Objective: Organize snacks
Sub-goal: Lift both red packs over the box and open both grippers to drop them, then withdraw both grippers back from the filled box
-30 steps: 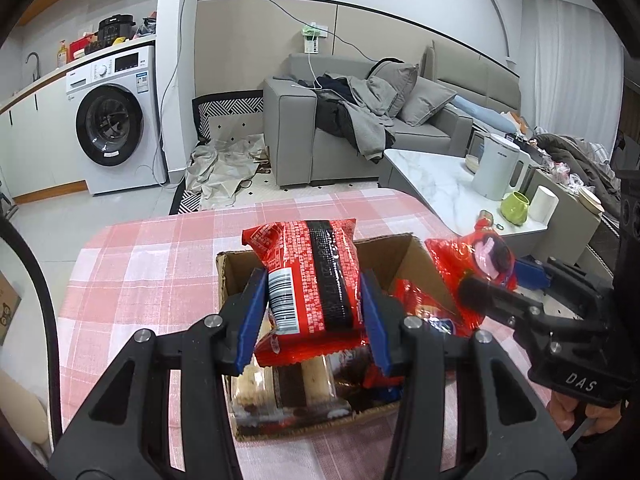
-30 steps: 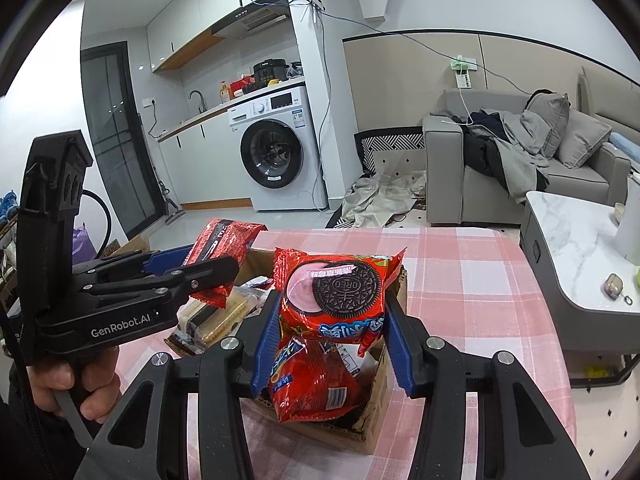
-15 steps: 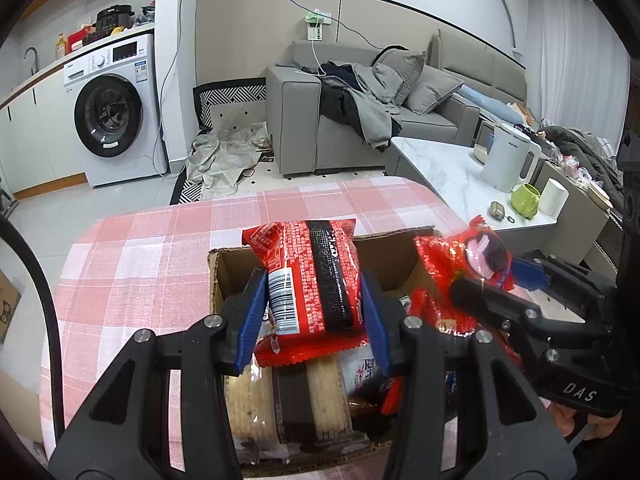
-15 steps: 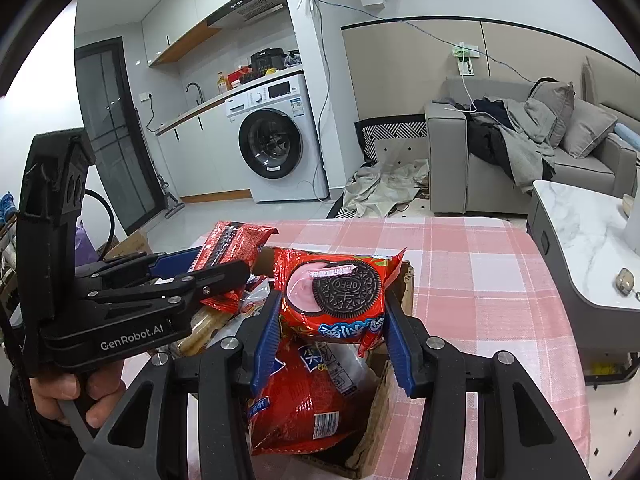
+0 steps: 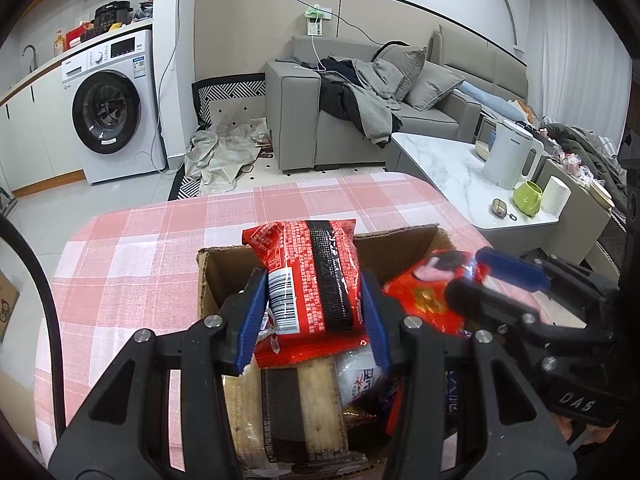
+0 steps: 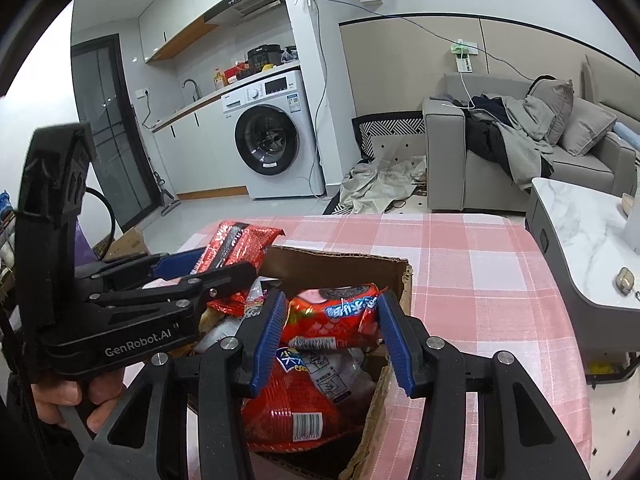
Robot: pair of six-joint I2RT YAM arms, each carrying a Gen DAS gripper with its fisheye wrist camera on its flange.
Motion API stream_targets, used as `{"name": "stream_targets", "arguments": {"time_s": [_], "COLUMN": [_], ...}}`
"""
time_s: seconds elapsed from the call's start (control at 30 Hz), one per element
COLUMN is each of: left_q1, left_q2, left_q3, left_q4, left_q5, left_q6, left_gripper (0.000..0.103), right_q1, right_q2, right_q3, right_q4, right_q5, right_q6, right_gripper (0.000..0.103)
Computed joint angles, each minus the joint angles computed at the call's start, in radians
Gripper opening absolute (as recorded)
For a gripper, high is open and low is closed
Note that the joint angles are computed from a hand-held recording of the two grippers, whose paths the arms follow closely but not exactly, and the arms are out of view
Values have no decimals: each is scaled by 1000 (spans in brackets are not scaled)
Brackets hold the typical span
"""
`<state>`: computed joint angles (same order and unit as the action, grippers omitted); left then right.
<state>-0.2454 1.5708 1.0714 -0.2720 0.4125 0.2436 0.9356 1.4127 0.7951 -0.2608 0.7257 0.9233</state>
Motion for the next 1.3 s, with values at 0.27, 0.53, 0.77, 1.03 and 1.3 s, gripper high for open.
{"name": "stream_targets", "arguments": {"time_s": [0.27, 0.53, 0.77, 1.03, 1.3], "left_q1": [5, 50, 132, 284, 460], "left_q2": [-11, -117, -242, -396, -504], "left_q3": [-9, -73, -150, -257, -344], "left_q4": [-17, -40, -79, -131, -187], "left_q5": [22, 76, 138, 242, 359], "left_q6": [8, 37, 80, 159, 260], "left_gripper": [43, 77, 89, 102, 102], "right_q1": [64, 119, 167, 267, 380], "right_q2": [-51, -62, -54, -19, 40], "right_q3": [-9, -1, 9, 32, 57], "right_q4": [-80, -161, -210, -250, -287], "right_q5": [79, 133, 161, 234, 311], "right_q6": [66, 150, 210, 283, 365], "right_gripper": [81, 101, 103, 103, 103]}}
